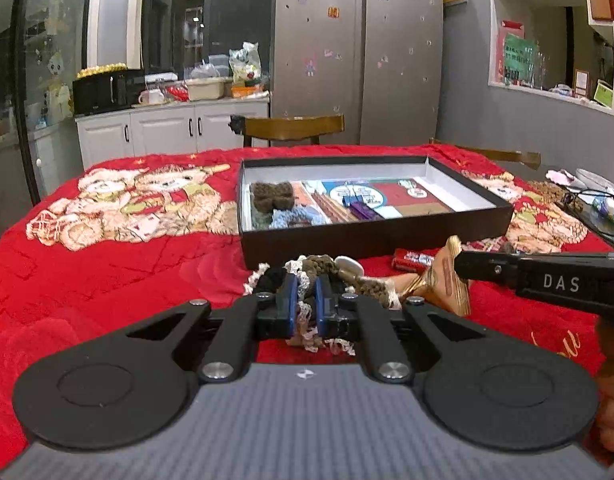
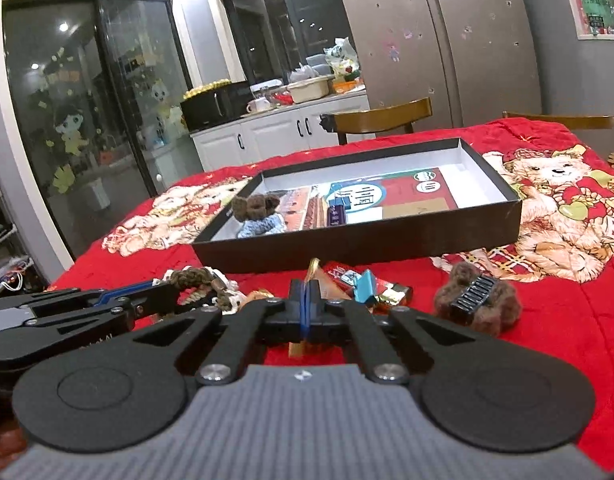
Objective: Organize objects
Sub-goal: 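Grasp the white lace scrunchie with left tool while right tool grasps brown chocolate bar, then lift and carry the scrunchie and chocolate bar over the black box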
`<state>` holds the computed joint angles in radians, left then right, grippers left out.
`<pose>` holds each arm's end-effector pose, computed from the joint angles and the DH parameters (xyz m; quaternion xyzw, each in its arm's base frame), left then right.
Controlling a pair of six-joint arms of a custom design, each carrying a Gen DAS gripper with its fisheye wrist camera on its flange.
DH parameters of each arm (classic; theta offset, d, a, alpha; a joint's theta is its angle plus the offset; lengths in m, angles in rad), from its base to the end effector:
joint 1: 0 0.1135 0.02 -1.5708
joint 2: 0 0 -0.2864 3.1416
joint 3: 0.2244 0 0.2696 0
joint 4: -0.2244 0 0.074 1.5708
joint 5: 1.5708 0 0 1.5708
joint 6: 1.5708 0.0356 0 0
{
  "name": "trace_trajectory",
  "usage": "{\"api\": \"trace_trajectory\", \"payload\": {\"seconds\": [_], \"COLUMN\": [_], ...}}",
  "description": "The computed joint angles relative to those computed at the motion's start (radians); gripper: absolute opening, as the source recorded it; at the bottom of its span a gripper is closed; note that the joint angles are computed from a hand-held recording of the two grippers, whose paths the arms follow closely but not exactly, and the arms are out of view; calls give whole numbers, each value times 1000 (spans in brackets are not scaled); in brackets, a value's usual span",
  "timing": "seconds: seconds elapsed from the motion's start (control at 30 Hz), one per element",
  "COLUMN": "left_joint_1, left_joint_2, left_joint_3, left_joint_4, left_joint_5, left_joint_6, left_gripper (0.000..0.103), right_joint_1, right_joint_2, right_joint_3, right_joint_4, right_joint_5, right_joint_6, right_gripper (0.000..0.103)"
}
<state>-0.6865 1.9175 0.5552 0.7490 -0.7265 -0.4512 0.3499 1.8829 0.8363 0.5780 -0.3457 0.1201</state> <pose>0.2568 -0.1799 0.0802 -0.0652 0.8431 0.0337 0.5327 0.3597 0.1441 0.1400 -0.1857 0.8234 0.2626 0.4675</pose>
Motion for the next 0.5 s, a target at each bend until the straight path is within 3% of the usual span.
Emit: {"api": "trace_trajectory", "payload": {"seconds": [0.3, 0.4, 0.47, 0.5], "left_joint_1": [-9, -15, -19, -19], "left_joint_2": [-20, -21, -17, -14], "left_joint_3": [-28, -31, -28, -26], "left_joint_4": [46, 55, 54, 51], "left_joint_5": [-33, -48, -51, -50], "left_joint_6": [2, 5, 9, 8], "left_gripper": [11, 11, 11, 11], "right_joint_1": [-4, -12, -10, -6], "right_joint_2": [1, 17, 31, 37], "right_joint_3": [20, 64, 81, 87], "right_joint_4": [-35, -115, -134, -145], "right_joint_5": [6, -29, -20, -8], "right_joint_6": [3, -1, -2, -11], "right_gripper": [2, 15, 39, 40]}}
